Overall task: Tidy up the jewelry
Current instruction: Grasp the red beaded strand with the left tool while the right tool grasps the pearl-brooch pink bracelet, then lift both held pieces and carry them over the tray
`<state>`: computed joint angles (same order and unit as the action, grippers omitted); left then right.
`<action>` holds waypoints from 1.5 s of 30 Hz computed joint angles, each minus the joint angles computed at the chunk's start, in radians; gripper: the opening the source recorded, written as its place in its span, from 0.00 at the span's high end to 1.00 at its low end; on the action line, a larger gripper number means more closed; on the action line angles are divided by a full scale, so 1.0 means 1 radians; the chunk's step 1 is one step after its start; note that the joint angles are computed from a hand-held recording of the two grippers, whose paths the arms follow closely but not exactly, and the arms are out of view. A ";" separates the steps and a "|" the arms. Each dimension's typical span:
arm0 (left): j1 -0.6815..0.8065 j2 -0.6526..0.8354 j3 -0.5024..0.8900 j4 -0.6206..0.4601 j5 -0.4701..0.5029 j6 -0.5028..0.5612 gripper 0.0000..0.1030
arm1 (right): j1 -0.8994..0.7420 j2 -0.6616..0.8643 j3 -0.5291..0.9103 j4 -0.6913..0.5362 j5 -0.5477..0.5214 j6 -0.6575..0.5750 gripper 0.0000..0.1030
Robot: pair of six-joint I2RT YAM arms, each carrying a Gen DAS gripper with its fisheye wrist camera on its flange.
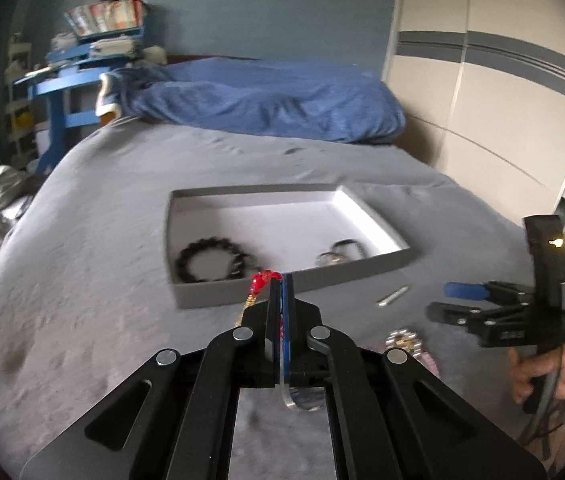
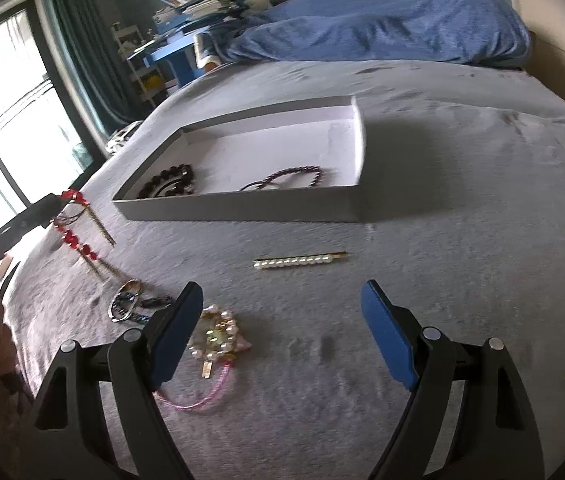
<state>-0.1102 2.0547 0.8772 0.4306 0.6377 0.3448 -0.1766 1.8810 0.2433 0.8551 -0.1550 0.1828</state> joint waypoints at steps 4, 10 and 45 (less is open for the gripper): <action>0.033 0.038 0.032 -0.010 -0.042 -0.003 0.99 | 0.049 0.014 0.028 -0.030 0.039 0.012 0.28; 0.066 0.113 0.111 -0.076 -0.117 0.009 0.99 | 0.100 0.043 0.065 -0.063 0.040 0.002 0.28; 0.104 0.316 0.356 -0.356 -0.086 0.059 0.89 | 0.131 -0.016 0.031 -0.024 0.019 -0.049 0.60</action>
